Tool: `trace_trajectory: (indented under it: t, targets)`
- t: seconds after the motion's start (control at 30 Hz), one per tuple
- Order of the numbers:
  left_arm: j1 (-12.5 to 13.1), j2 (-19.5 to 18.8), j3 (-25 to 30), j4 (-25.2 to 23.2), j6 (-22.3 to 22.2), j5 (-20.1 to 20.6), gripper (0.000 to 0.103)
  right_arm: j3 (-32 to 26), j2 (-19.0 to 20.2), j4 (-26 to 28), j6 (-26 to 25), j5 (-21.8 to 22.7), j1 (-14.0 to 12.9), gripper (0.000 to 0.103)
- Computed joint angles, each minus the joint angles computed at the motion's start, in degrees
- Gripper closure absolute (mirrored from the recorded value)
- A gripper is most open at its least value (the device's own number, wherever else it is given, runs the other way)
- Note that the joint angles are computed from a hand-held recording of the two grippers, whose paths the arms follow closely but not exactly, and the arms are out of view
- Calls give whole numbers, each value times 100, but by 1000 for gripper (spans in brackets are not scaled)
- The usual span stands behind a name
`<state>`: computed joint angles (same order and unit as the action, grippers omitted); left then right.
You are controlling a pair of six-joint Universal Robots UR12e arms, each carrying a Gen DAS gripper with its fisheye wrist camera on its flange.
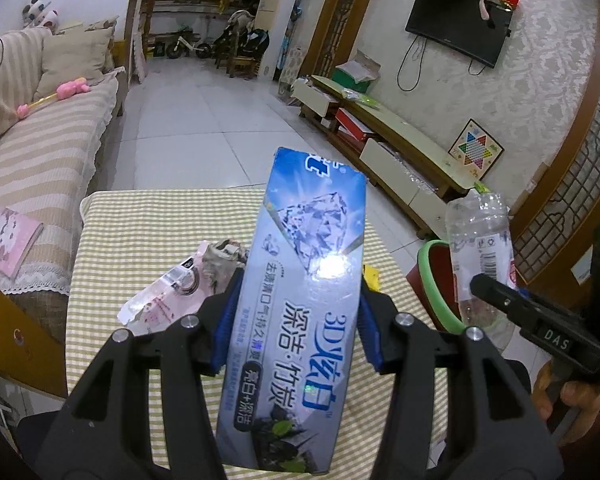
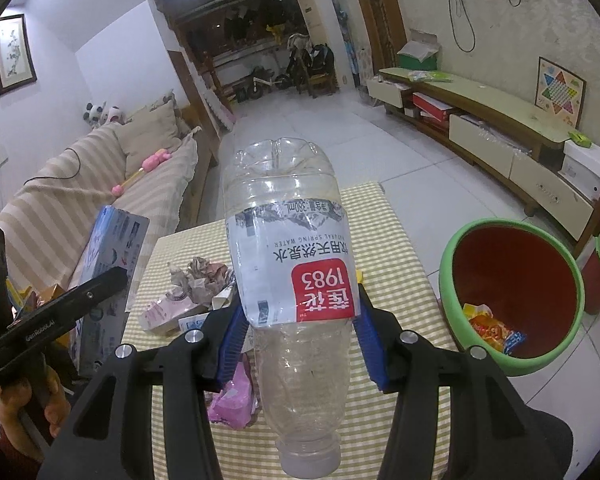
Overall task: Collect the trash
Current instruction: 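Lift the toothpaste box with the left tool while the right tool grasps the clear bottle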
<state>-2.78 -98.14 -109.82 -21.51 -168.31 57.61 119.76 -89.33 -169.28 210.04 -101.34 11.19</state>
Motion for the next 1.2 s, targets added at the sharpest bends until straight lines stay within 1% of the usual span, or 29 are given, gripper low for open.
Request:
trace_trajectory:
  t: [0.5,0.8,0.9,1.07,1.2]
  targets:
    - [-162,-53,53,-78,156,-155,54,157,-181,28,181,-177,-103,54]
    - [-269,-79,101,-181,289,-175,54,230,-255,69,331,-256,-138,54]
    - [-319,-92,127,-219,324,-177,54,272,-283,71,402,-289,-151,54]
    - [-418,-150,201,-287,418,-231,54,356,-347,69,505,-288,-248,54]
    - [-541,-247,296,-255,410,-263,54,432,-419,103,671,-440,-314,54]
